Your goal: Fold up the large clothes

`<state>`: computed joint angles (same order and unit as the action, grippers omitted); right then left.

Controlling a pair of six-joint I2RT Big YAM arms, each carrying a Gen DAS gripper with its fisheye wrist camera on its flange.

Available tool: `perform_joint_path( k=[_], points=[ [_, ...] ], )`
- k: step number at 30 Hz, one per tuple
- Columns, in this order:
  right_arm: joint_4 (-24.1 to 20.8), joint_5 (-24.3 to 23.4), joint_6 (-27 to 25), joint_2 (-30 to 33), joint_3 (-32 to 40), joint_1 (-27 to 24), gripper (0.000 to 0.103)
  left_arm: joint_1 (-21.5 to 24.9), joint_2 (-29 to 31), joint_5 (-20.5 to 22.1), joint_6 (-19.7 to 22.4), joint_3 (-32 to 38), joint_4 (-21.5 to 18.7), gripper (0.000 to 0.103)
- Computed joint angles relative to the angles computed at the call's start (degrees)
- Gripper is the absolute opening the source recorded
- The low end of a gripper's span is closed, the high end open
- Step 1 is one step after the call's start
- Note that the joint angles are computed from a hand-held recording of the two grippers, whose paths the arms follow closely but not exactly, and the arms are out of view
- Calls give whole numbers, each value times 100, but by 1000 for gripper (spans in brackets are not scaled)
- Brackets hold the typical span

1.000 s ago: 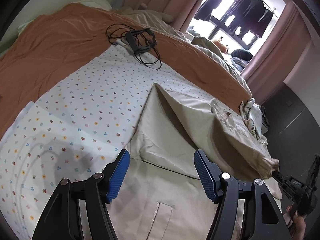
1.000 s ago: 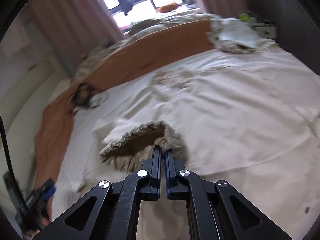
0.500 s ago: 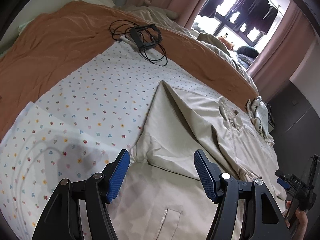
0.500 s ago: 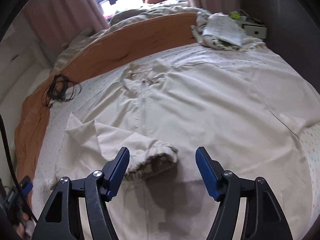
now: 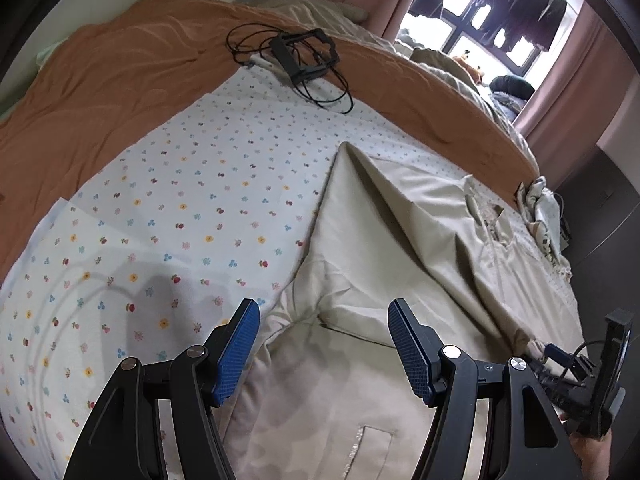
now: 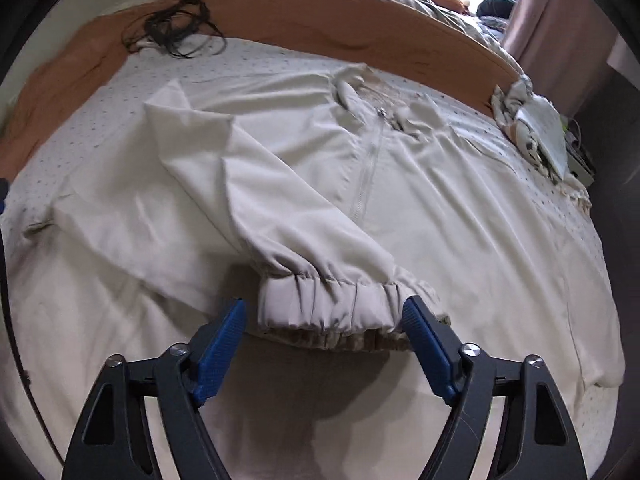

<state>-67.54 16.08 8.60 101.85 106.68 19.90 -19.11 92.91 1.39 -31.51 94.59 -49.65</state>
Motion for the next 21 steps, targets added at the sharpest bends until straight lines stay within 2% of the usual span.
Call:
perform_joint_path(
  k=[1, 2, 4, 8, 10, 12, 13, 14, 15, 16, 21],
  points=[
    [45, -191, 44, -40, -34, -78, 21, -2, 15, -2, 28, -8, -16, 68],
    [51, -386, 160, -59, -22, -159, 10, 1, 29, -1, 48, -4, -30, 68],
    [308, -493, 458, -242, -148, -296, 10, 2, 59, -8, 47, -5, -61, 68],
    [784, -103, 773, -586, -359, -450, 10, 1, 90, 21, 46, -3, -70, 68],
    [843, 76, 1012, -666, -387, -534, 10, -9, 99, 2, 76, 4, -85, 68],
    [832, 278, 1354, -692, -398, -624, 12, -10, 107, 0, 85, 19, -98, 68],
    [758, 403, 1516, -682, -373, -691, 19, -10, 104, -10, 92, 12, -98, 68],
    [625, 523, 1647, -655, -330, -734, 35, -9, 109, -25, 98, 20, -112, 68],
    [457, 622, 1788, -633, -305, -777, 44, -9, 115, -47, 102, 26, -128, 68],
    [370, 595, 1921, -643, -333, -840, 57, -6, 120, -64, 106, 24, -134, 68],
    [676, -455, 2266, -800, -766, -1164, 60, -28, 201, -167, 132, 79, -215, 68]
  ],
)
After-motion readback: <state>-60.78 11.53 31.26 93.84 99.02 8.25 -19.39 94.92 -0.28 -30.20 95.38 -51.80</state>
